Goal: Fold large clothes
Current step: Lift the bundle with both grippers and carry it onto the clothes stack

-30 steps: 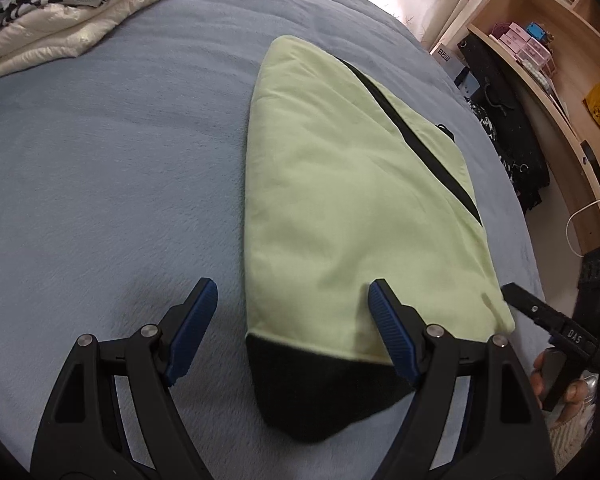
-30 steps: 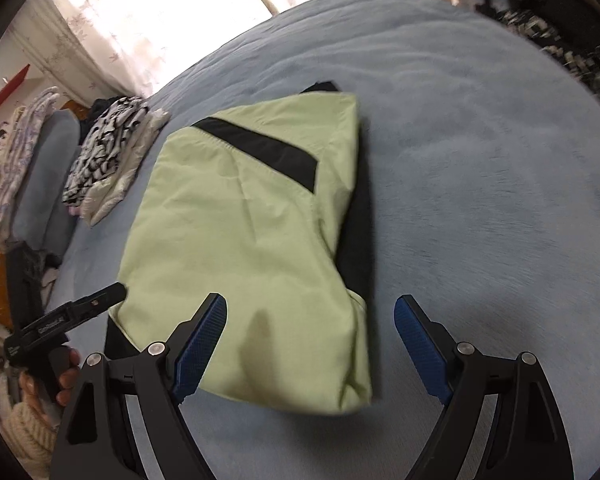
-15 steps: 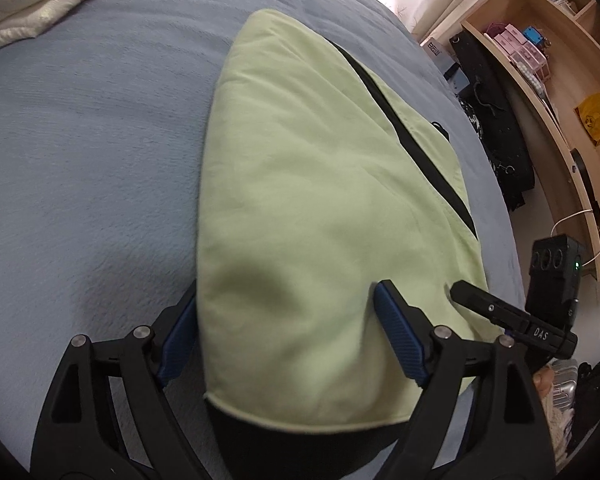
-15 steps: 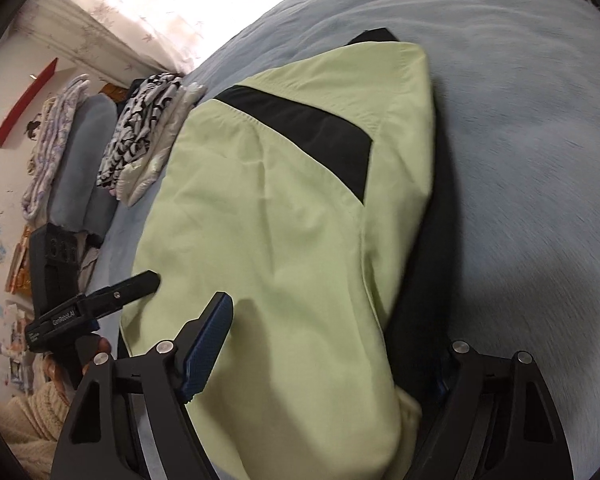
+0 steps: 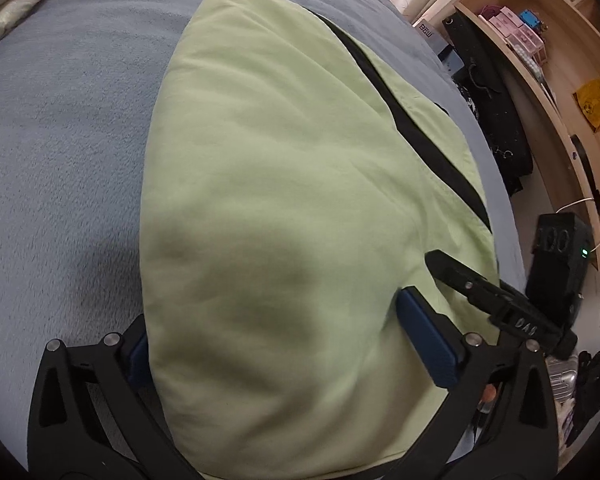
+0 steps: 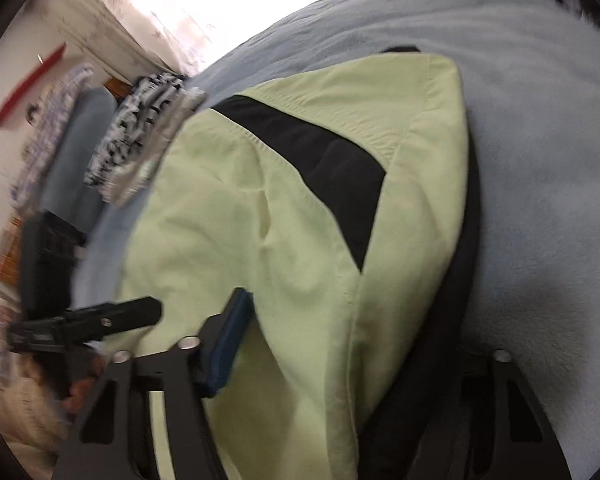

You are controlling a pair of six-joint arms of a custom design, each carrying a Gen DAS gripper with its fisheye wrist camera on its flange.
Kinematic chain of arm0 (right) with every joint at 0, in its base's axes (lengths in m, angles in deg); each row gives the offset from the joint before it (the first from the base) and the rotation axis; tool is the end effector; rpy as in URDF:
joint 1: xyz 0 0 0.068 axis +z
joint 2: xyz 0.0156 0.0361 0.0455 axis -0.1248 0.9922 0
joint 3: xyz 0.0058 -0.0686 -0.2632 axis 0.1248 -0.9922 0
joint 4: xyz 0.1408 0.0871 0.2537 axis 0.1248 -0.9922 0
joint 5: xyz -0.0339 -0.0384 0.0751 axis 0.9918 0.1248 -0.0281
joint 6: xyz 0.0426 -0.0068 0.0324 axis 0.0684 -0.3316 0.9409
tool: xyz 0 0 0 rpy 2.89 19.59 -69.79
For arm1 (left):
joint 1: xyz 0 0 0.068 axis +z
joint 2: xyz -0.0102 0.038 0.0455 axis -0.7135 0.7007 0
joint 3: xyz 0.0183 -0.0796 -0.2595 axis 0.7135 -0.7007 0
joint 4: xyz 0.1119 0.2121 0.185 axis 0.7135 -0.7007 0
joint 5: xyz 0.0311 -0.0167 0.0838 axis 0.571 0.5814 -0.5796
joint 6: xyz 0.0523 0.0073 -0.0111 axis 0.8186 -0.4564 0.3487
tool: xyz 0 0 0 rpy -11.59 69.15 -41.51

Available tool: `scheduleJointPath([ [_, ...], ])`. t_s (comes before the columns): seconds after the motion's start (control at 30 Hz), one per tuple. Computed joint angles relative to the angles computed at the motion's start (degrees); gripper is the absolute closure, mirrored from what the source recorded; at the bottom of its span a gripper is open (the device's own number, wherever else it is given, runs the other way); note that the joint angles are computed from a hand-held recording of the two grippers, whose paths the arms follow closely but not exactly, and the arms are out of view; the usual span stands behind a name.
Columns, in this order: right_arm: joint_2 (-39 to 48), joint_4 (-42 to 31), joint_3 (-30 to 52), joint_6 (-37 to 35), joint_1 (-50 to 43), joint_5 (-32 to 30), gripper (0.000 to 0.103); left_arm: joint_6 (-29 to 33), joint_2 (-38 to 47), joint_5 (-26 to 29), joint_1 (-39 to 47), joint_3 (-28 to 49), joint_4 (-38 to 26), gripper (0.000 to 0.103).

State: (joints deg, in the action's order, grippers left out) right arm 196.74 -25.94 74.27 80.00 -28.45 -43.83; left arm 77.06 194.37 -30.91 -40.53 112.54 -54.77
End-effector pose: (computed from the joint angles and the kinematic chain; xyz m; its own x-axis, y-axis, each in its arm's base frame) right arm 0.2708 -0.0898 0.0092 -0.7992 0.3595 -0.4816 0.1808 0.9080 0.3779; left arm 0.3575 0.0113 0.0503 -0.9201 0.2172 -0.3259 0.3559 0.8109 -0.4645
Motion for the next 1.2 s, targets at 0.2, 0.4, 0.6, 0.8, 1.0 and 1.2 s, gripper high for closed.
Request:
scheduleJointPath([
  [0.2, -2.58, 5.54, -3.05, 5.16, 5.35, 7.04, 0.078, -2.71, -3.81, -1.72, -2.03, -3.64, 4.58, 0.018],
  [0.4, -14.02, 4.41, -8.18, 7.34, 15.68, 17.24, 0.089, -3.53, -14.79, -5.43, -4.47, -12.56, 13.26, 0.064],
  [0.6, -24.48, -1.73, -9.77, 15.00, 28.12, 27.43, 0.090, 0.12, -27.94, -7.98, -4.84, -20.87, 17.04, 0.073],
  [0.8, -37.75, -13.80, -10.98, 25.53, 43.09, 37.30, 0.090, 11.15, -37.58, -0.68, 6.81, -19.90, 2.77, 0.075],
  [1.0, -39.27, -27.58, -2.33, 39.21, 63.17, 51.51, 0.090, 34.59, -40.89, 9.19, 28.82, -13.19, -19.46, 0.075],
  [1.2, -29.05, -37.66, 15.10, 46.58, 77.45, 61.47, 0.090, 61.66, -27.57, 15.41, 51.37, 6.28, -45.49, 0.075],
])
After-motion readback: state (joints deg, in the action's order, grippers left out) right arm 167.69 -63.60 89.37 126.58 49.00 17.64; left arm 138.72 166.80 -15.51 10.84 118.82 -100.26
